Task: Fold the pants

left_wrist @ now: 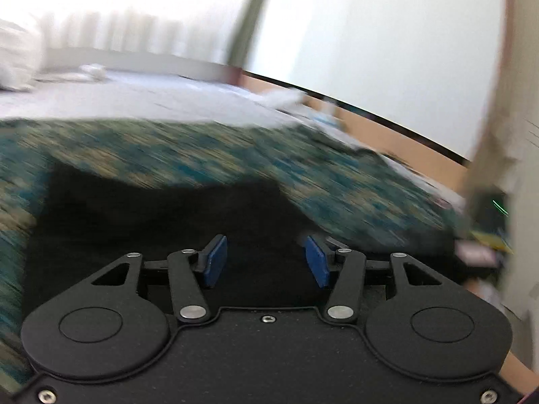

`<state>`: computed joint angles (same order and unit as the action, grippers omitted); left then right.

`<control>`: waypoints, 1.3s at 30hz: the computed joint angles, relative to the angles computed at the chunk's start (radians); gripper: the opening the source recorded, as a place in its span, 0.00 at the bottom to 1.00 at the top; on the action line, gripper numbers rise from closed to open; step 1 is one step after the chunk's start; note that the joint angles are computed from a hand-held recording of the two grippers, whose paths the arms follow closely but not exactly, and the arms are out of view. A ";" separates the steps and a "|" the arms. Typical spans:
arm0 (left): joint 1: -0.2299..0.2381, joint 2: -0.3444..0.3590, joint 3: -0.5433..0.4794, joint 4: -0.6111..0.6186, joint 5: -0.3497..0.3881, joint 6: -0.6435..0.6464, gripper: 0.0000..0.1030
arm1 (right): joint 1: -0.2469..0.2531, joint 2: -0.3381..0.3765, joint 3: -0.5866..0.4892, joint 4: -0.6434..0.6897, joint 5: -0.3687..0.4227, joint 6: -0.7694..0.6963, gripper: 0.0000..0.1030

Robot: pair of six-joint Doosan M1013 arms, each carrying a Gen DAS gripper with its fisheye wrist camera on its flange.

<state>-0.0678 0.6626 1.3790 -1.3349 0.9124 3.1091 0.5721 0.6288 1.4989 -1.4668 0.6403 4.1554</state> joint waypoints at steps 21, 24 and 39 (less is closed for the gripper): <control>-0.071 0.276 -0.486 0.738 -0.344 -0.697 0.04 | 0.000 0.066 -0.100 0.112 0.185 -0.342 0.28; -0.080 0.267 -0.447 0.714 -0.420 -0.607 0.04 | 0.013 0.077 -0.115 0.127 0.235 -0.406 0.31; -0.083 0.265 -0.444 0.718 -0.431 -0.625 0.04 | 0.056 0.128 -0.207 0.210 0.441 -0.602 0.32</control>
<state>-0.1508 0.9279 0.9354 -0.6169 0.4814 2.4843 0.6281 0.7565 1.2919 -1.2573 1.0817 3.5536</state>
